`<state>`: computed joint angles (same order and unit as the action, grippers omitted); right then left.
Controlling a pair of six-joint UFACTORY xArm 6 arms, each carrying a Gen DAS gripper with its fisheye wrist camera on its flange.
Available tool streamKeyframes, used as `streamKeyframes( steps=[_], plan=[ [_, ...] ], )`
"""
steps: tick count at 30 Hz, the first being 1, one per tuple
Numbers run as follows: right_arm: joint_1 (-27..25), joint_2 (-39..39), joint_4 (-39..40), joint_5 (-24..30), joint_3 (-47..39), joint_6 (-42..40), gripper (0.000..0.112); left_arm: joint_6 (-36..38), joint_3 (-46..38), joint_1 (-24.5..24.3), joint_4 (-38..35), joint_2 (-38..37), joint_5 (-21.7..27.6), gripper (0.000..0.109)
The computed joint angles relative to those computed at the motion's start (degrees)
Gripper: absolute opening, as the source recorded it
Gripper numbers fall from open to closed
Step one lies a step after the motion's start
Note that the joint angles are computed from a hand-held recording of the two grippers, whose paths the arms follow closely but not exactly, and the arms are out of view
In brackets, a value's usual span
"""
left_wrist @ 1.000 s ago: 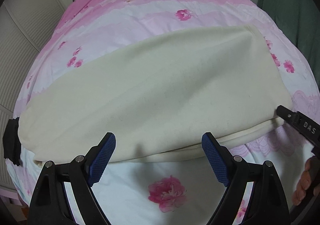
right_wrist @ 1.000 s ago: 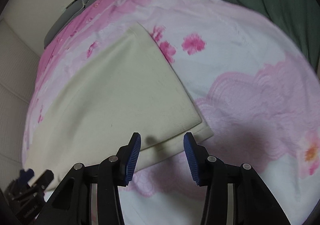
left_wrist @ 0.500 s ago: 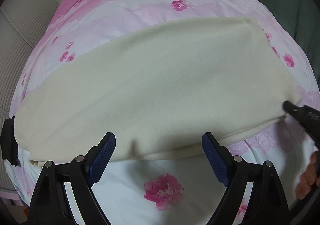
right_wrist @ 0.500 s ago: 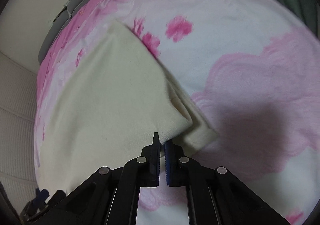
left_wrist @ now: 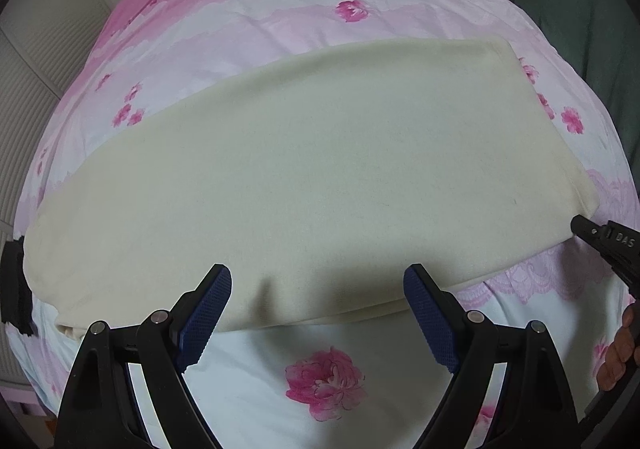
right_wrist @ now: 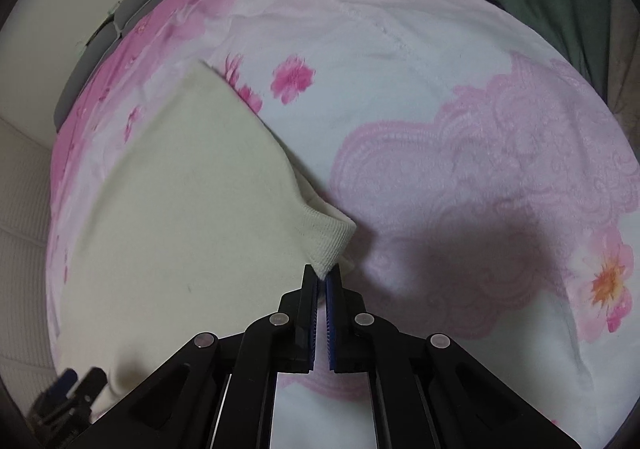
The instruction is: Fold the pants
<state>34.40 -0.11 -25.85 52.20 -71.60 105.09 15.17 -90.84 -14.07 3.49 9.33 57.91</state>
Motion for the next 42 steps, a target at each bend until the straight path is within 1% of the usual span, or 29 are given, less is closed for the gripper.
streamKeyframes(
  steps=[3, 4, 5, 6, 7, 8, 9, 10, 11, 14, 15, 16, 19, 21, 23, 25, 27, 28, 30, 31, 32, 34, 36, 38, 39, 41, 42],
  plan=[
    [-0.22, 1.72, 1.8, 1.37, -2.06, -2.3, 0.003, 0.19, -0.38, 0.12, -0.43, 0.04, 0.52, 0.088],
    [-0.27, 2.1, 2.58, 1.35, -2.44, -3.11, 0.008, 0.42, -0.03, 0.16, -0.31, -0.26, 0.03, 0.088],
    [-0.04, 2.01, 2.85, 1.52, -2.57, -2.74, 0.022, 0.74, 0.55, 0.21, -0.18, -0.73, -0.77, 0.088],
    [0.54, 1.71, 2.6, 2.95, -2.89, -1.16, 0.032, 0.92, 1.07, 0.22, -0.1, -1.12, -1.41, 0.088],
    [1.44, 0.52, 1.47, 3.7, -2.1, 1.53, 0.05, 1.2, 1.55, 0.27, -0.12, -1.5, -1.95, 0.088],
    [2.18, -0.79, -0.08, 3.06, -0.76, 3.91, 0.056, 1.54, 1.94, 0.35, -0.3, -1.8, -2.3, 0.088],
    [2.81, -1.93, -2.21, 0.83, 0.85, 6.48, 0.056, 1.73, 2.26, 0.39, -0.38, -2.02, -2.57, 0.088],
    [3.41, -2.73, -2.74, -0.75, 2.26, 7.5, 0.056, 1.89, 2.65, 0.41, -0.4, -2.26, -2.82, 0.088],
    [3.43, -2.7, -2.73, -1.87, 2.72, 7.77, 0.057, 1.98, 3.09, 0.43, -0.31, -2.52, -3.12, 0.088],
    [2.39, -1.86, -1.23, -7.51, 4.97, 7.2, 0.057, 2.37, 4.56, 0.48, 0.05, -3.19, -4.36, 0.088],
    [1.88, -1.92, -1.46, -10.68, 6.58, 8.45, 0.057, 2.42, 4.8, 0.48, 0.0, -3.26, -4.55, 0.088],
    [1.59, -1.95, -1.83, -12.57, 7.63, 9.81, 0.058, 2.4, 5.17, 0.49, -0.17, -3.37, -4.83, 0.088],
    [0.81, -1.62, -5.64, -15.98, 9.53, 13.77, 0.061, 2.26, 5.81, 0.33, -0.2, -3.39, -5.34, 0.088],
    [0.53, -1.56, -8.55, -17.02, 10.49, 15.93, 0.061, 2.44, 6.35, 0.18, -0.17, -3.56, -6.0, 0.088],
    [-0.04, 0.29, -13.03, -17.93, 9.5, 19.93, 0.061, 2.78, 7.07, 0.01, -0.12, -3.95, -6.7, 0.088],
    [-0.21, 0.57, -16.54, -18.5, 9.94, 23.66, 0.061, 3.25, 7.65, -0.09, -0.03, -4.36, -7.26, 0.088],
    [-0.79, 0.79, -21.9, -19.47, 10.38, 30.28, 0.061, 3.96, 8.16, -0.14, -0.08, -4.82, -7.48, 0.088],
    [-1.22, 0.98, -23.09, -20.19, 10.44, 32.1, 0.06, 4.07, 8.39, -0.18, 0.06, -5.04, -7.58, 0.088],
    [-1.92, 0.51, -24.83, -21.3, 11.21, 34.61, 0.056, 4.31, 8.92, -0.11, -0.19, -5.52, -7.75, 0.088],
    [-2.29, 0.28, -25.56, -21.51, 11.61, 36.13, 0.047, 4.25, 8.98, -0.1, -0.24, -5.61, -7.6, 0.088],
    [-2.31, -0.01, -24.78, -21.19, 12.06, 35.99, 0.035, 3.92, 8.96, -0.11, -0.07, -5.66, -7.38, 0.088],
    [-2.72, 0.47, -20.1, -20.94, 11.59, 30.82, 0.027, 2.76, 8.59, -0.07, 0.36, -5.69, -6.39, 0.088],
    [-2.77, 0.92, -14.61, -19.34, 9.85, 25.44, 0.019, 1.71, 7.71, 0.12, 0.42, -5.67, -4.73, 0.088],
    [-1.66, 1.14, -10.64, -13.26, 5.89, 19.82, 0.016, 1.45, 6.4, 0.88, -0.54, -5.9, -2.87, 0.088],
    [-0.6, 1.22, -9.27, -8.18, 2.9, 16.36, 0.016, 1.62, 5.89, 1.48, -0.92, -6.29, -2.31, 0.088],
    [1.73, 2.01, -9.28, 1.79, -4.19, 10.6, 0.016, 1.19, 4.91, 2.6, -0.2, -6.95, -1.65, 0.088],
    [2.32, 3.02, -8.35, 5.45, -7.57, 7.18, 0.016, 0.81, 4.07, 3.44, 0.48, -7.2, -0.93, 0.088]
  ],
)
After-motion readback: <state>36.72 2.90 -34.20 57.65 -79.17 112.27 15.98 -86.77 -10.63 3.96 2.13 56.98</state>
